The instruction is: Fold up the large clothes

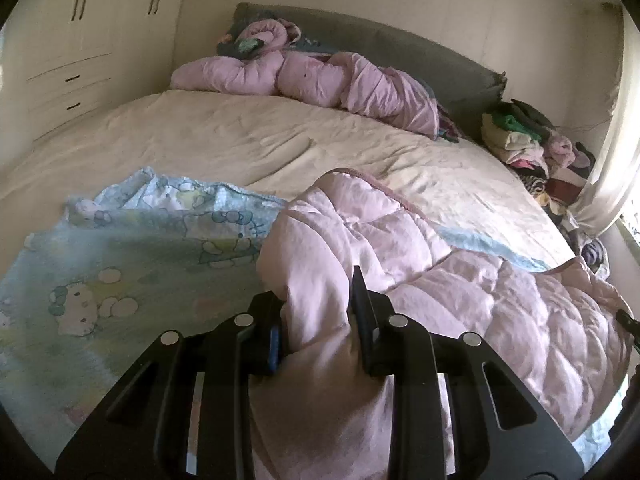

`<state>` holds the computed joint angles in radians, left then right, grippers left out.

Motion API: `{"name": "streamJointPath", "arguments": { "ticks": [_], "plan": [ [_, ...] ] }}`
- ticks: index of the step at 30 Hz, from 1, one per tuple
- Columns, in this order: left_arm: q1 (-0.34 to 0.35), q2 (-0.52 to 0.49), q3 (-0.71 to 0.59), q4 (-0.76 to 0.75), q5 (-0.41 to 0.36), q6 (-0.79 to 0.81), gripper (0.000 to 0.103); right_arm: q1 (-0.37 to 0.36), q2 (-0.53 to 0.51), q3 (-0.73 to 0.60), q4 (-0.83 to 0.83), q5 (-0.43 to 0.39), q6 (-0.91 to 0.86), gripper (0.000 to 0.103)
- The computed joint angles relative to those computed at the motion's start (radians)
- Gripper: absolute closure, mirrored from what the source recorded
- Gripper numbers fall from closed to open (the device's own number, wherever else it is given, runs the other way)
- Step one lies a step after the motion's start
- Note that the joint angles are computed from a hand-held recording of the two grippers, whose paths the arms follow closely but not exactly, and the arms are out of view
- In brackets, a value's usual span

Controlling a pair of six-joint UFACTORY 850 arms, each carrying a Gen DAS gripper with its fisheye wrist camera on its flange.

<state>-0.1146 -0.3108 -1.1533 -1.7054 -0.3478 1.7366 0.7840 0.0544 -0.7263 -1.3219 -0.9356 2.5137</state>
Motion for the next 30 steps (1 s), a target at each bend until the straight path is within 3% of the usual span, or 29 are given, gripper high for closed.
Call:
{"name": "streamJointPath", "arguments": {
  "ticks": [18, 25, 26, 27, 29, 30],
  "plan": [
    [-0.003, -0.114, -0.076, 0.177, 0.022, -0.166, 0.078, -0.091, -0.124, 0.019, 0.018, 0.164, 0.095, 0.079],
    [-0.003, -0.146, -0.078, 0.184, 0.039, -0.184, 0.065, -0.079, -0.148, -0.015, 0.119, 0.155, -0.034, 0.073],
    [-0.004, -0.140, -0.076, 0.203, 0.052, -0.203, 0.062, -0.072, -0.143, -0.021, 0.152, 0.146, -0.066, 0.069],
    [-0.006, -0.133, -0.074, 0.219, 0.065, -0.218, 0.060, -0.067, -0.140, -0.026, 0.174, 0.135, -0.084, 0.058],
    [-0.019, -0.105, -0.062, 0.248, 0.133, -0.238, 0.045, -0.021, -0.128, -0.043, 0.219, 0.045, -0.113, 0.042],
    [-0.024, -0.083, -0.052, 0.272, 0.166, -0.252, 0.042, 0.007, -0.125, -0.048, 0.214, -0.004, -0.099, 0.035]
  ]
}}
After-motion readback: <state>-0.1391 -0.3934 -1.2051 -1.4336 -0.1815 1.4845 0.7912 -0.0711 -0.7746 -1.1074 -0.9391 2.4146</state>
